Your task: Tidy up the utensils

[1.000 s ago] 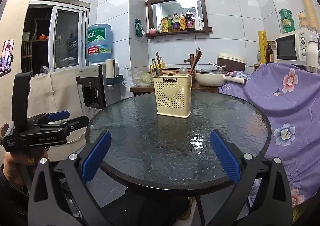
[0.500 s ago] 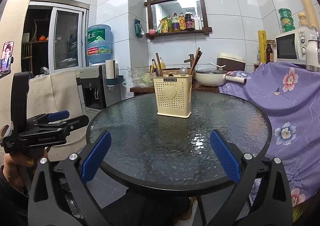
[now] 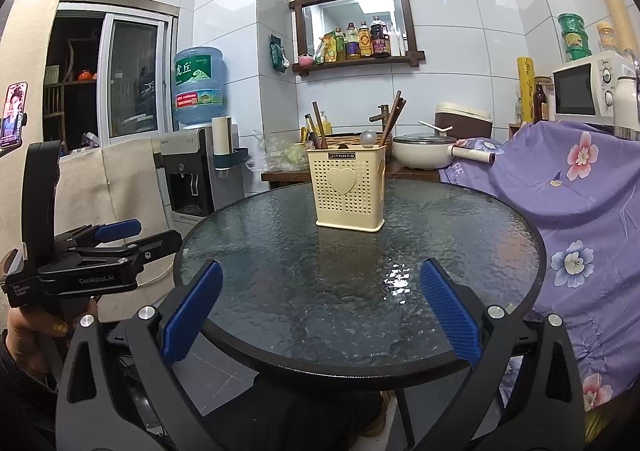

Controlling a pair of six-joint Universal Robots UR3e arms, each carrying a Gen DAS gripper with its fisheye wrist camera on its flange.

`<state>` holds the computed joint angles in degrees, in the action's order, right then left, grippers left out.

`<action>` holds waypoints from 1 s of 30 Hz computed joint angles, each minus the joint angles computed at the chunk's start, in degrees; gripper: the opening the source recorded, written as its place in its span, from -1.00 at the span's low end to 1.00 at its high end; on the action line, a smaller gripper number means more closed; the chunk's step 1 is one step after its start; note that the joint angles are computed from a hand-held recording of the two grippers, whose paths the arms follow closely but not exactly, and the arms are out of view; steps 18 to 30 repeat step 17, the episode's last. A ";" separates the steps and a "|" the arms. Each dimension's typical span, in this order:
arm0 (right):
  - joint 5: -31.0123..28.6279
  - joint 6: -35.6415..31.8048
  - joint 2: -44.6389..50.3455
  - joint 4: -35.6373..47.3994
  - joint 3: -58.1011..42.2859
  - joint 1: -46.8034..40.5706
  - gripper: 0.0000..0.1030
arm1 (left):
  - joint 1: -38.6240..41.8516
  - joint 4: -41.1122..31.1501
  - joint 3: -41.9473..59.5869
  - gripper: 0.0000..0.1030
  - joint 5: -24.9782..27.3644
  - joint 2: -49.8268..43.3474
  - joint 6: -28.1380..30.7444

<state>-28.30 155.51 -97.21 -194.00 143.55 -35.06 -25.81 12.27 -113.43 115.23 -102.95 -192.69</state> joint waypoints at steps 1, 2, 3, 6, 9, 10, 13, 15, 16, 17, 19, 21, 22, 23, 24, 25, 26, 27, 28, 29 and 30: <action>-0.05 0.12 0.15 0.00 -0.13 0.10 0.89 | -0.03 -0.06 0.05 0.88 0.03 -0.03 0.04; -0.05 0.20 0.21 -0.08 -0.10 0.11 0.89 | -0.10 -0.02 0.05 0.88 0.14 -0.10 -0.02; -0.17 0.32 0.30 -0.39 -0.02 0.18 0.89 | -0.08 0.10 0.02 0.88 0.12 -0.10 -0.01; -0.37 0.56 0.50 -0.58 -0.15 0.33 0.89 | -0.52 0.46 0.36 0.88 0.92 -0.67 -0.02; -0.40 0.72 0.47 -0.50 -0.13 0.33 0.89 | -0.63 -0.11 0.57 0.88 0.88 -0.73 -0.07; -0.40 0.72 0.46 -0.46 -0.10 0.35 0.89 | -0.60 -0.66 0.79 0.88 0.84 -0.70 -0.19; -0.48 0.81 0.50 -0.54 -0.15 0.43 0.89 | -0.44 -2.03 1.21 0.88 0.92 -0.61 -0.51; -0.51 0.77 0.54 -0.44 -0.20 0.47 0.89 | -0.53 -2.23 1.30 0.88 1.41 -0.70 -0.60; -0.60 0.84 0.64 -0.54 -0.21 0.55 0.89 | -0.51 -2.28 1.30 0.88 1.42 -0.75 -0.66; -0.60 0.84 0.64 -0.54 -0.21 0.55 0.89 | -0.41 -2.31 1.18 0.88 1.20 -0.65 -0.68; -0.60 0.84 0.64 -0.54 -0.21 0.55 0.89 | -0.41 -2.31 1.18 0.88 1.20 -0.65 -0.68; -0.60 0.84 0.64 -0.54 -0.21 0.55 0.89 | -0.41 -2.31 1.18 0.88 1.20 -0.65 -0.68; -0.60 0.84 0.64 -0.54 -0.21 0.55 0.89 | -0.41 -2.31 1.18 0.88 1.20 -0.65 -0.68; -0.60 0.84 0.64 -0.54 -0.21 0.55 0.89 | -0.41 -2.31 1.18 0.88 1.20 -0.65 -0.68; -0.60 0.84 0.64 -0.54 -0.21 0.55 0.89 | -0.41 -2.31 1.18 0.88 1.20 -0.65 -0.68; -0.60 0.84 0.64 -0.54 -0.21 0.55 0.89 | -0.41 -2.31 1.18 0.88 1.20 -0.65 -0.68; -0.60 0.84 0.64 -0.54 -0.21 0.55 0.89 | -0.41 -2.31 1.18 0.88 1.20 -0.65 -0.68; -0.60 0.84 0.64 -0.54 -0.21 0.55 0.89 | -0.41 -2.31 1.18 0.88 1.20 -0.65 -0.68; -0.60 0.84 0.64 -0.54 -0.21 0.55 0.89 | -0.41 -2.31 1.18 0.88 1.20 -0.65 -0.68; -0.60 0.84 0.64 -0.54 -0.21 0.55 0.89 | -0.41 -2.31 1.18 0.88 1.20 -0.65 -0.68; -0.60 0.84 0.64 -0.54 -0.21 0.55 0.89 | -0.41 -2.31 1.18 0.88 1.20 -0.65 -0.68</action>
